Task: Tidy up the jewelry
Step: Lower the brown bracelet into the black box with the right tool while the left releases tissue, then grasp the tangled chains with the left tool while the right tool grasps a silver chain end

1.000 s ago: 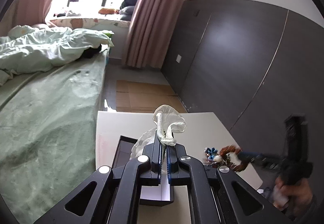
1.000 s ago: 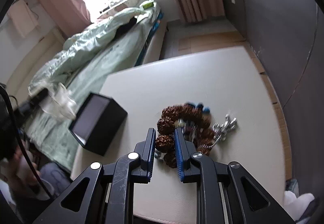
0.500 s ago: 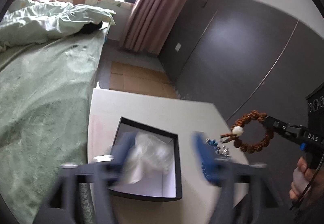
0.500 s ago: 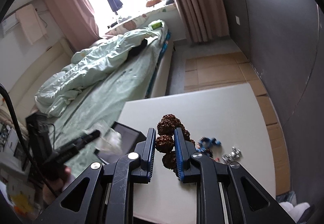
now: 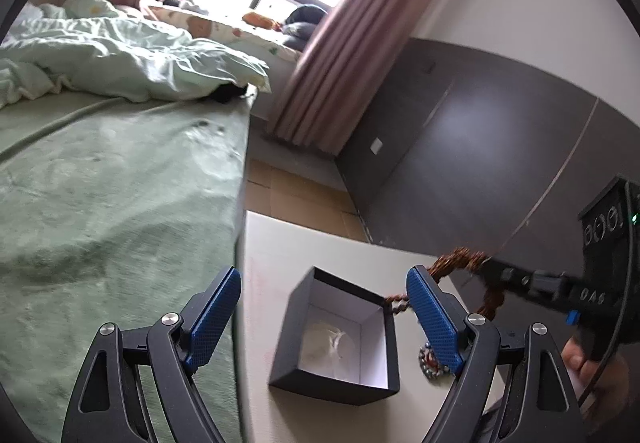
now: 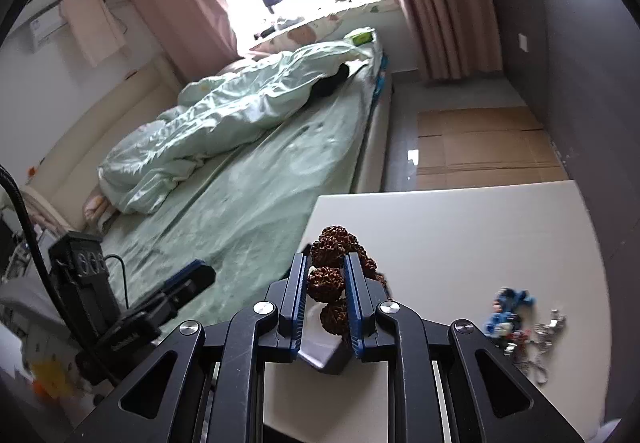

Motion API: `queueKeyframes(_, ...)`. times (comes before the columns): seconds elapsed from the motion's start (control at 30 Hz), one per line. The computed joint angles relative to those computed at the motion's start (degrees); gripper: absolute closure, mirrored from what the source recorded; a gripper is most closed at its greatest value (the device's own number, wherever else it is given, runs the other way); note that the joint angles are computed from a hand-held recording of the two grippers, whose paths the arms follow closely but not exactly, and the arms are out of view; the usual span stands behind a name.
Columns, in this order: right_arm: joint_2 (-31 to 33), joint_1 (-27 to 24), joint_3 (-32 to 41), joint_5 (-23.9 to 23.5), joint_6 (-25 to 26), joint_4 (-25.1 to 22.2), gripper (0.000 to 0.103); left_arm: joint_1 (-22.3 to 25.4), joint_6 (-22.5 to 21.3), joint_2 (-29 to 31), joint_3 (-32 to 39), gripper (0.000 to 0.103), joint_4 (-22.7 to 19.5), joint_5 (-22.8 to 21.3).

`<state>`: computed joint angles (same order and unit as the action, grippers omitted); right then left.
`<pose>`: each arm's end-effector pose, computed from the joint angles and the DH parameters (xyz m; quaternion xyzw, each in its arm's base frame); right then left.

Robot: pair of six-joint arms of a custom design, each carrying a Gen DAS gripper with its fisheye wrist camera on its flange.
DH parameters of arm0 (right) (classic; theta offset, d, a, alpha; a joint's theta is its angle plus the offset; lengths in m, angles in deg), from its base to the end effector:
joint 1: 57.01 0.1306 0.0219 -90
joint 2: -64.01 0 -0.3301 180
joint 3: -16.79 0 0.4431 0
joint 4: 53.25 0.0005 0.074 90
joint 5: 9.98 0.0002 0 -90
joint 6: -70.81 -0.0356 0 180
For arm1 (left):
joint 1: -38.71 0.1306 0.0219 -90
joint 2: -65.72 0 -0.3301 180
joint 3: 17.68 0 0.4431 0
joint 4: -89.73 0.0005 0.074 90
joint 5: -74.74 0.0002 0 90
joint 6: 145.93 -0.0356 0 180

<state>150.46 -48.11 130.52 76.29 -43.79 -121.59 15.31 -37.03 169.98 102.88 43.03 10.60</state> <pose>0.4717 0.0757 0.5911 0.1109 0.9030 0.1477 0.3879 0.5625 -0.2609 0.5211 0.1443 0.8407 -0.3559 0.3817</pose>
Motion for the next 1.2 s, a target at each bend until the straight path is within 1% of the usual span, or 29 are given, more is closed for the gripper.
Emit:
queueKeyframes(0.07, 1.5, 1.01, 1.01, 0.27, -0.03, -0.03, 0.083, 0.45, 0.58, -0.1, -0.18, 0.018, 0.18, -0.36)
queueKeyframes(0.2, 3.18, 1.81, 1.95, 0.92, -0.08, -0.49, 0.083, 1.46, 1.85, -0.22, -0.54, 0.018, 0.59, 0.89)
queueKeyframes(0.3, 5.04, 2.61, 3.58, 3.28, 0.1, -2.01, 0.083, 1.94, 2.3, -0.16, -0.55, 0.018, 0.88, 0.91)
queueKeyframes(0.33, 5.87, 2.67, 4.25, 2.49, 0.03, -2.59, 0.082, 2.07, 2.52, -0.2, -0.65, 0.018, 0.98, 1.15)
queueKeyframes(0.4, 7.05, 1.72, 4.51, -5.34, -0.7, -2.9, 0.08, 2.06, 2.39, -0.31, -0.85, 0.017, 0.85, 0.94)
queueKeyframes(0.43, 7.22, 1.42, 4.35, -7.57, -0.99, -2.78, 0.07, 1.97, 2.1, -0.18, -0.6, 0.016, 0.47, 0.57)
queueKeyframes(0.47, 6.79, 1.48, 3.89, -7.18, -0.96, -2.68, 0.055, 1.87, 1.88, -0.13, -0.47, 0.014, 0.23, 0.21)
queueKeyframes(0.5, 6.26, 1.7, 3.42, -5.66, -0.78, -2.58, 0.051, 1.76, 1.68, -0.03, -0.27, 0.013, 0.14, -0.17)
queueKeyframes(0.53, 5.22, 1.74, 2.63, -4.02, -0.55, -2.31, 0.05, 1.51, 1.41, -0.18, -0.38, 0.009, 0.32, -0.76)
queueKeyframes(0.57, 4.08, 1.37, 1.67, -4.02, -0.71, -2.02, 0.05, 1.31, 1.25, -0.4, -0.61, 0.006, 0.54, -1.17)
queueKeyframes(0.63, 2.06, 0.68, 0.08, -3.66, -1.14, -2.1, 0.05, 0.89, 0.91, -0.57, -0.71, 0.005, 0.74, -2.04)
queueKeyframes(0.7, 0.34, 0.31, -0.98, -1.3, -0.7, -3.16, 0.05, 0.26, 0.0, -0.47, -0.34, 0.005, 0.15, -2.63)
queueKeyframes(0.73, -0.97, -0.05, -1.99, -0.32, -0.59, -3.47, 0.046, -0.09, -0.66, -0.35, -0.04, 0.005, -0.32, -3.02)
queueKeyframes(0.77, -2.22, -0.42, -2.97, 0.49, -0.71, -3.56, 0.041, -0.27, -1.13, -0.43, -0.06, 0.005, -0.56, -3.19)
queueKeyframes(0.83, -4.73, -0.93, -4.84, 3.17, -1.21, -3.2, 0.035, -1.05, -2.15, -0.36, 0.45, 0.005, -1.45, -3.99)
queueKeyframes(0.87, -6.07, -1.36, -5.8, 4.15, -1.38, -3.14, 0.03, -1.52, -2.51, -0.46, 0.59, 0.005, -1.8, -4.49)
queueKeyframes(0.9, -6.56, -1.94, -6.06, 4.19, -1.3, -3.21, 0.028, -1.93, -2.78, -0.51, 0.8, 0.005, -2.04, -4.79)
queueKeyframes(0.97, -8.83, -3.03, -7.72, 4.89, -1.52, -3.13, 0.015, -2.87, -3.54, -0.35, 1.6, 0.004, -2.73, -4.97)
queueKeyframes(1.03, -10.47, -3.84, -8.95, 5.74, -1.77, -3.02, 0.007, -3.8, -4.48, -0.33, 2.39, 0.001, -3.29, -5.4)
queueKeyframes(1.13, -12.75, -4.88, -10.87, 6.18, -1.7, -2.64, 0.002, -5.07, -5.54, -0.72, 2.87, 0.0, -3.43, -6.49)
queueKeyframes(1.2, -14.48, -5.46, -12.49, 6.86, -1.65, -2.14, 0.001, -6.04, -6.72, -0.51, 3.93, 0.0, -4.5, -7.3)
